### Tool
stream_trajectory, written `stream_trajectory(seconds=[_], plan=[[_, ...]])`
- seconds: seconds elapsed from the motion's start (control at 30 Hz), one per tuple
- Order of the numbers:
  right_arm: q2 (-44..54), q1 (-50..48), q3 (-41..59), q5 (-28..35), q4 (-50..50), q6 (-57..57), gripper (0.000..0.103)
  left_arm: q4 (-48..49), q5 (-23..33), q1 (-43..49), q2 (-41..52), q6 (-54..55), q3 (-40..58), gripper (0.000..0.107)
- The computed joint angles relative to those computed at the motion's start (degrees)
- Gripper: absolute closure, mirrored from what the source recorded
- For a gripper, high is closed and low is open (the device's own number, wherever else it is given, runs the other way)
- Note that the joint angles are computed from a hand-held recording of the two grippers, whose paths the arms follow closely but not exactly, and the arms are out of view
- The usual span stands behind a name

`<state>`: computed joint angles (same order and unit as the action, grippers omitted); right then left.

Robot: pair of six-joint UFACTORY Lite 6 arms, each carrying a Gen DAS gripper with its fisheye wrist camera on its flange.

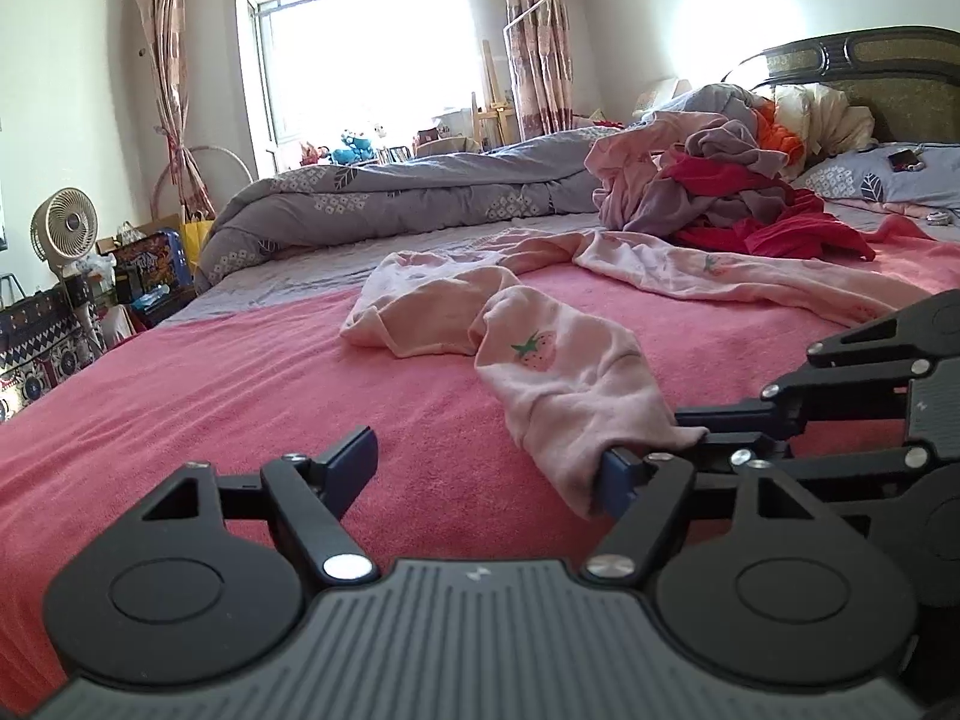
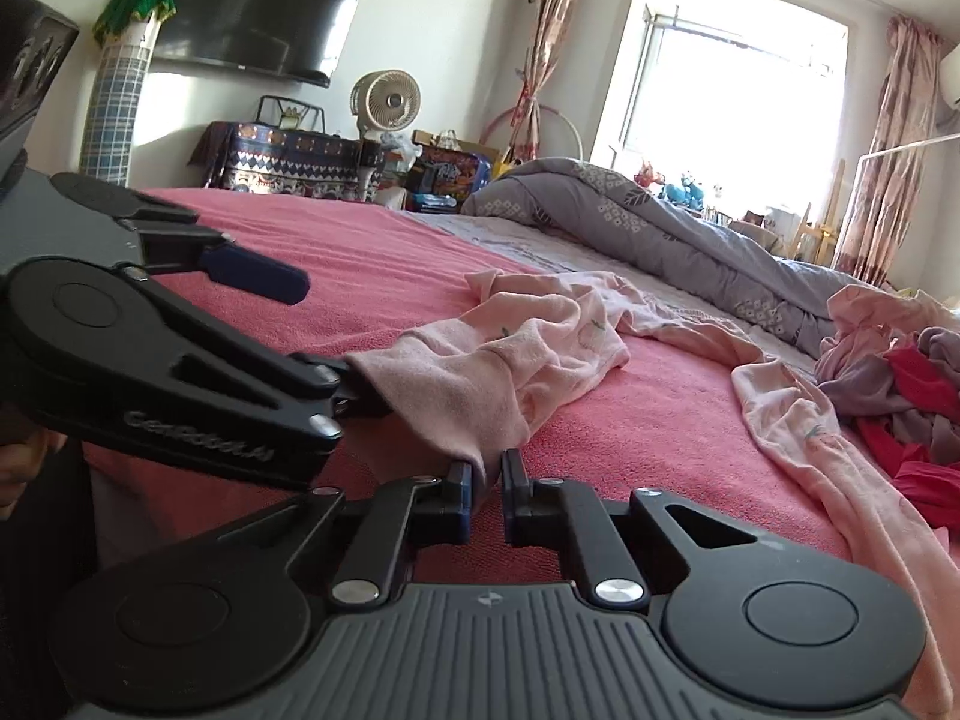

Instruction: Fold clothes

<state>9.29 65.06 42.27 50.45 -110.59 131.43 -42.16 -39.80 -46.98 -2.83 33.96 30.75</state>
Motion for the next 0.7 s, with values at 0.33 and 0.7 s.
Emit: stream_trajectory(seconds=[0.33,0.7], plan=[[-18.7,3.6,-2.4,-9.2,6.3,-13.4,0.098,-15.9,12.6,-2.1,-25.9,21.4,-6.5,0.100],[-30.7,12.6,3.1,-20.9,30.1,-39.6,0.098,-57.6,-19.4,-37.6,-54.6,65.1,-9.9,0.100]])
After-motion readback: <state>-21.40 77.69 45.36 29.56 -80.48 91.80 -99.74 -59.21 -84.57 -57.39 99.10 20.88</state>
